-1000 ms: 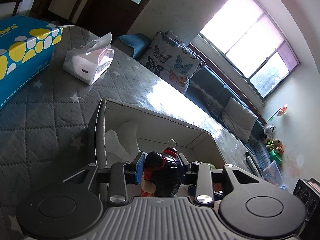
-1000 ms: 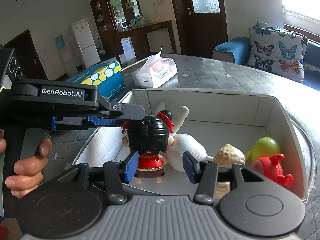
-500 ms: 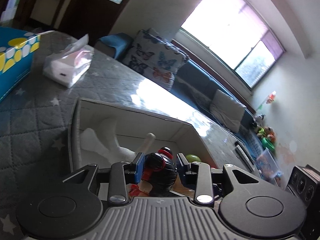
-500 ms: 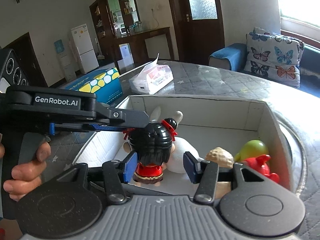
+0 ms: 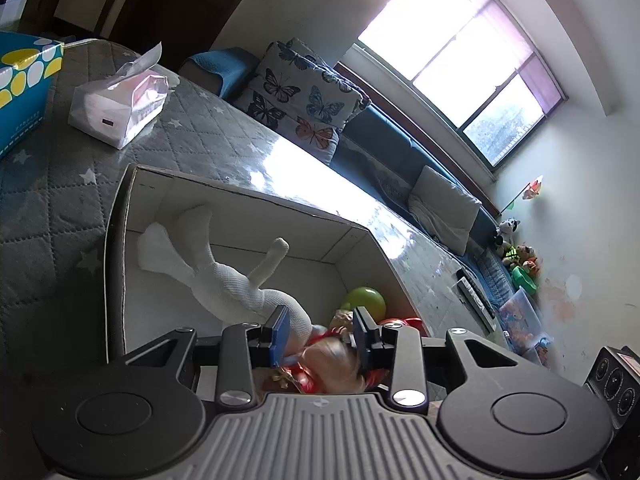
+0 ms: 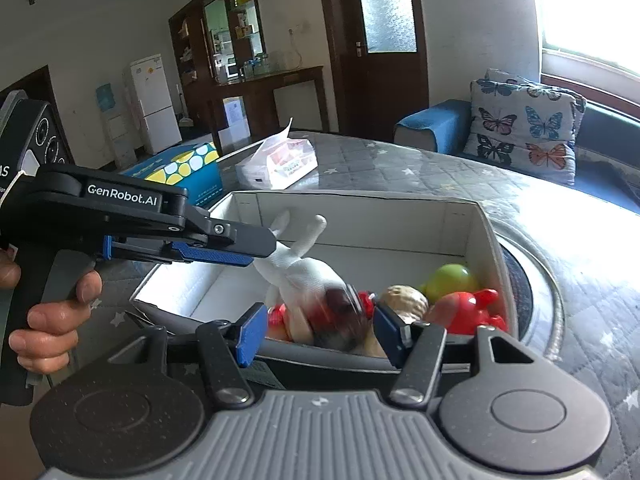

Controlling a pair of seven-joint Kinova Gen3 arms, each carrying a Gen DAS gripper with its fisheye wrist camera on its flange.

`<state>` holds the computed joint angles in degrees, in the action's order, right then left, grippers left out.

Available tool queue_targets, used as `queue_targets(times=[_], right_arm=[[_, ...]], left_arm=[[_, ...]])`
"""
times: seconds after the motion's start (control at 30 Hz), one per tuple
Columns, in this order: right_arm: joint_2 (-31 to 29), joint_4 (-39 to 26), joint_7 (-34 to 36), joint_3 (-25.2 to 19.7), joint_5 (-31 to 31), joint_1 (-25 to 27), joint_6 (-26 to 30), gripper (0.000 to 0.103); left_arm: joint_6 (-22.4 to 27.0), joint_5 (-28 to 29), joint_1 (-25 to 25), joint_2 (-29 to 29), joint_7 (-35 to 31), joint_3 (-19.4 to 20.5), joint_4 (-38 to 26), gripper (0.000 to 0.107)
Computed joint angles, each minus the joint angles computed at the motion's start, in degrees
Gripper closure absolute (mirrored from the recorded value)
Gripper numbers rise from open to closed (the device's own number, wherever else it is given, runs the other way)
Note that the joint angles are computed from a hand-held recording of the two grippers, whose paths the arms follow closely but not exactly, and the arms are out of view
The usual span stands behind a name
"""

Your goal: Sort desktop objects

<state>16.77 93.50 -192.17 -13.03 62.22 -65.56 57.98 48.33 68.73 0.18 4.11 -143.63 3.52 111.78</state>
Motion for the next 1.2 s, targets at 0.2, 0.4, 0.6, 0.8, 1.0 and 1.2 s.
queue_targets(times=[0.2,0.4,0.6,0.8,1.0,1.2], right_arm=[[-1.3,2.0,-2.8,-0.5,1.1,-0.3,0.8,0.041],[-1.2,2.4,-3.7,-1.8,2.8,-1.8,4.2,0.029],[-1.1,3.1,-5.8,-2.6,4.2,-3.0,5.6,0.018],[-1.2,4.6,-9.2,-3.4,5.6,-4.8,7.6,0.013],[-1.0,5.6,-12.5,-4.4,6.2,-6.5,10.5,0.0],[-0.8,6.2,-15.0,-5.0,6.4,-7.8,11.8,0.0]], left_arm=[[-0.9,-0.9,0.9,-1.3,0.0,0.4,0.6,0.071],[-4.0,-2.0,2.9,-4.4,0.3,0.3,2.6,0.071],[-7.9,-5.2,5.6,-8.5,1.6,0.2,4.9,0.071],[-12.4,-8.6,9.0,-12.8,3.8,0.1,7.4,0.071],[-18.8,-15.1,12.9,-16.4,9.2,1.1,9.8,0.071],[-22.8,-25.1,14.0,-18.6,19.7,4.5,11.4,0.071]])
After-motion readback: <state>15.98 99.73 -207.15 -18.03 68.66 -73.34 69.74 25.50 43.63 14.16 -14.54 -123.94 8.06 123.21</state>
